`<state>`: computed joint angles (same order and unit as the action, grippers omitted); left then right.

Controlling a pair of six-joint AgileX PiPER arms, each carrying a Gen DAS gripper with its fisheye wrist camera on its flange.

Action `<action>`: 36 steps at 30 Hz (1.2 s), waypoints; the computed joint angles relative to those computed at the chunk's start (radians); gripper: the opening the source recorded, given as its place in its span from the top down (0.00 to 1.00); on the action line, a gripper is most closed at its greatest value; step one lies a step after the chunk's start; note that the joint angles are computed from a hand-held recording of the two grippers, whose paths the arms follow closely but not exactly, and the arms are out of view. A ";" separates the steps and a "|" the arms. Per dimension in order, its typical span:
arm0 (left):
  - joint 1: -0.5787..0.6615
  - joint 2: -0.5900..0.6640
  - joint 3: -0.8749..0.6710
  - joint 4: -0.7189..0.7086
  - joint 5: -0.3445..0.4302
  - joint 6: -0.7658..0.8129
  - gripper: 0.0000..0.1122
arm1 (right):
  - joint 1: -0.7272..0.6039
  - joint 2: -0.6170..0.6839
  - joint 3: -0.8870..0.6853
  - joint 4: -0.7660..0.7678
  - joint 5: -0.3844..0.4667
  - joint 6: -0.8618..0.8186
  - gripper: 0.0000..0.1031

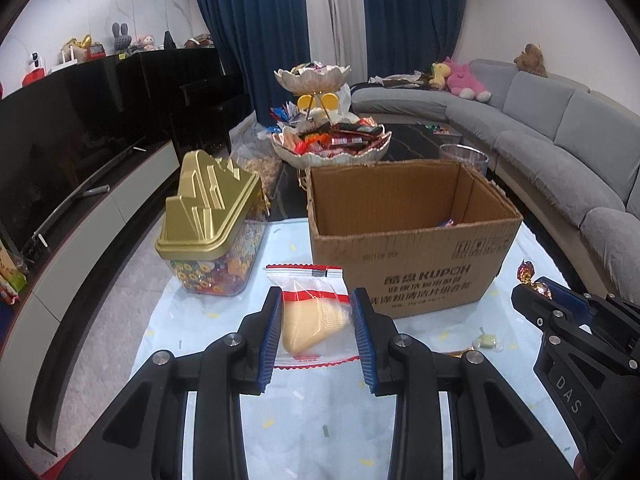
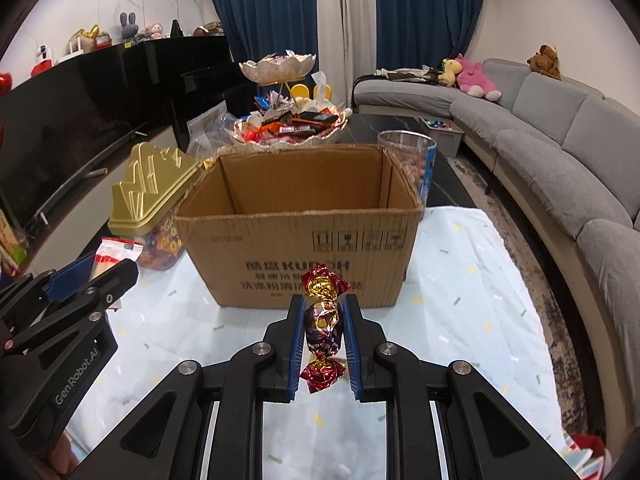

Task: Organize snacks
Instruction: 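Lift and carry both held snacks over the cardboard box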

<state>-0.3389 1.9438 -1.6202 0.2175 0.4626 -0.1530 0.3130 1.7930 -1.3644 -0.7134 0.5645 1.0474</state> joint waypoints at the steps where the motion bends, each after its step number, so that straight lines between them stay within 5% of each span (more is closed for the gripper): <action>1: -0.001 0.003 -0.012 -0.002 0.005 0.002 0.69 | -0.002 0.001 -0.007 0.003 0.002 -0.006 0.81; 36: -0.012 0.287 -0.637 -0.118 0.264 0.143 0.69 | -0.126 0.156 -0.408 0.235 0.092 -0.381 0.81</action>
<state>-0.3506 2.2306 -2.2567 0.0992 0.7261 -0.0098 0.1865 1.9491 -1.7724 -0.4781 0.6564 0.6666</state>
